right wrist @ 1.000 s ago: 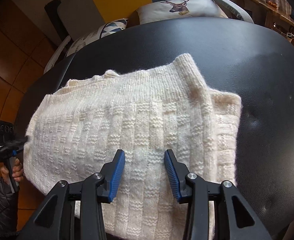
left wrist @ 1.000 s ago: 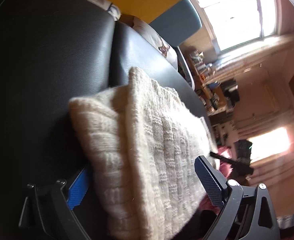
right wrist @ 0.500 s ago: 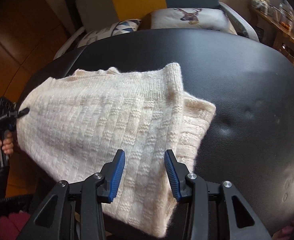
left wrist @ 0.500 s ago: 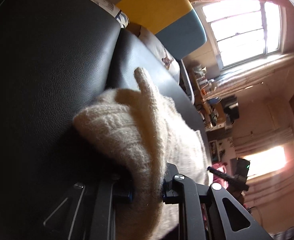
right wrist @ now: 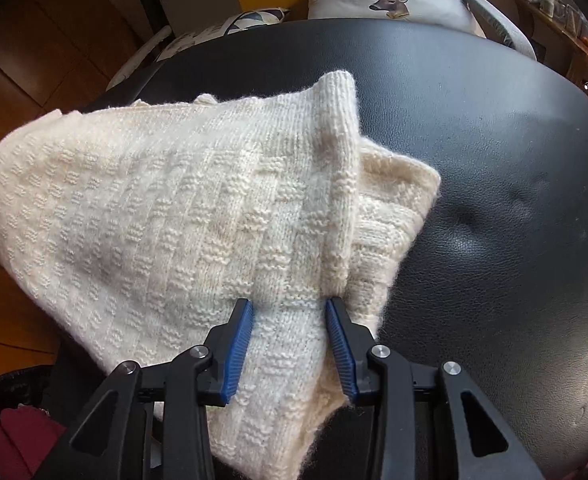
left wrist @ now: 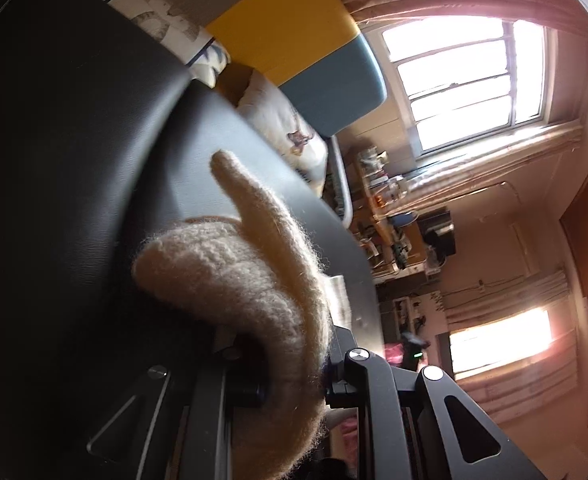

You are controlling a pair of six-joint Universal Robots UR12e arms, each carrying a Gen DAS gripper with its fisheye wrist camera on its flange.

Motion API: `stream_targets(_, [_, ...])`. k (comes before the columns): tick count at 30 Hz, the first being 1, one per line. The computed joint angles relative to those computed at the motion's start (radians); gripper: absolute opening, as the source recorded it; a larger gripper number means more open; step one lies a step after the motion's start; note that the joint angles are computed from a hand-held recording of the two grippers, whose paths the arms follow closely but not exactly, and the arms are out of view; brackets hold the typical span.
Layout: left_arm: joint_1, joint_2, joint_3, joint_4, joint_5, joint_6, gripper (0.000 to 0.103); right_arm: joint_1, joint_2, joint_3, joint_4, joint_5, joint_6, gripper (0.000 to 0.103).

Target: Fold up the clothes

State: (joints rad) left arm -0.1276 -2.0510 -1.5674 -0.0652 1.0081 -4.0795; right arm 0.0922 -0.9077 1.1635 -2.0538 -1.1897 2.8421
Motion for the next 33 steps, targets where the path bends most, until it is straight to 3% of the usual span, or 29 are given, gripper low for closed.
stream_targets(4, [-0.029,-0.006,0.045,0.016,0.029,-0.044,0.019,-0.002,-0.004,0.016,-0.023,0.007,0.005,0.039])
stream_targets(8, [-0.067,-0.025,0.126,-0.060,0.076,-0.039,0.019,-0.005,-0.007,0.030,-0.043,0.017,0.005,0.041])
stream_targets(14, [-0.126,-0.094,0.302,-0.269,0.130,-0.022,0.019,-0.016,-0.008,0.043,-0.060,0.054,-0.009,0.041])
stream_targets(24, [-0.204,-0.255,0.589,-0.571,0.151,0.024,0.020,-0.031,-0.021,0.072,-0.078,0.139,-0.010,0.041])
stream_targets(33, [-0.261,-0.384,0.817,-0.862,0.179,0.166,0.020,-0.046,-0.027,0.103,-0.117,0.204,0.007,0.041])
